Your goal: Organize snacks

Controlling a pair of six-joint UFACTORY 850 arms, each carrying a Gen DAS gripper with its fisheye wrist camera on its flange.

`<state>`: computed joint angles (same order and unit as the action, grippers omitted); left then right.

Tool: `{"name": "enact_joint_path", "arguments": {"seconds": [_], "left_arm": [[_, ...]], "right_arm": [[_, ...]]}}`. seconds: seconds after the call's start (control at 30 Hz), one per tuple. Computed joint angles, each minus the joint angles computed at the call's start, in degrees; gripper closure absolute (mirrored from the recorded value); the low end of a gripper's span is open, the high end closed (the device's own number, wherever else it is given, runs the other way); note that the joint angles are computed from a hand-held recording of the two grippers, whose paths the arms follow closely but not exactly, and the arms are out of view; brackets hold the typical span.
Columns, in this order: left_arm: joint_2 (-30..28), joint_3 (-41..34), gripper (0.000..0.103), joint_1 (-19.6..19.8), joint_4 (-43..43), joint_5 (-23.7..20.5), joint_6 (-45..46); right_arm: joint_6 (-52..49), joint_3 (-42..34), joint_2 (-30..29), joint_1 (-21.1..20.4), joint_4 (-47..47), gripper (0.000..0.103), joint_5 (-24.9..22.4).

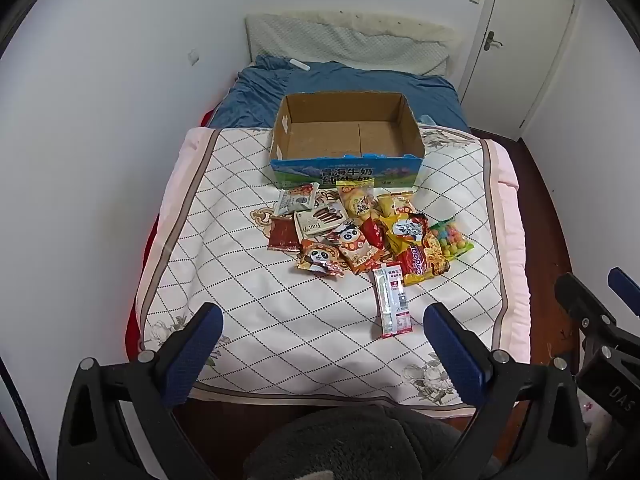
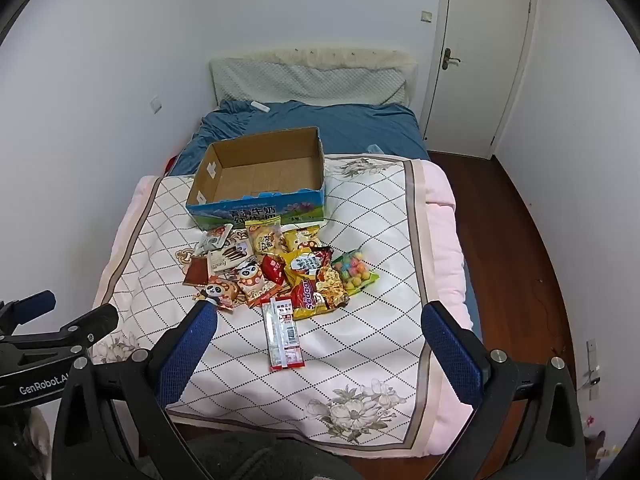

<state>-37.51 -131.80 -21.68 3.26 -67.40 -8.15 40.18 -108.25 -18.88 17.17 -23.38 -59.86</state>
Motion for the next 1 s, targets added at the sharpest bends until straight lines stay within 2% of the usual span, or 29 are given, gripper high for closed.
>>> {"name": "enact_joint_path", "arguments": {"seconds": [0.23, 0.43, 1.0], "left_arm": [[-0.4, -0.7, 0.000, 0.0, 0.1, -0.6, 0.1], [1.1, 2.4, 0.000, -0.5, 0.5, 1.0, -0.3], [2.9, 4.0, 0.000, -0.4, 0.0, 1.5, -0.2]], "right_arm": [[-0.2, -0.3, -0.1, 0.1, -0.4, 0.000, -0.6], [0.0, -0.3, 0.0, 0.2, -0.3, 0.000, -0.8], [0.3, 0.5, 0.8, 0.4, -0.4, 0.000, -0.5]]}}
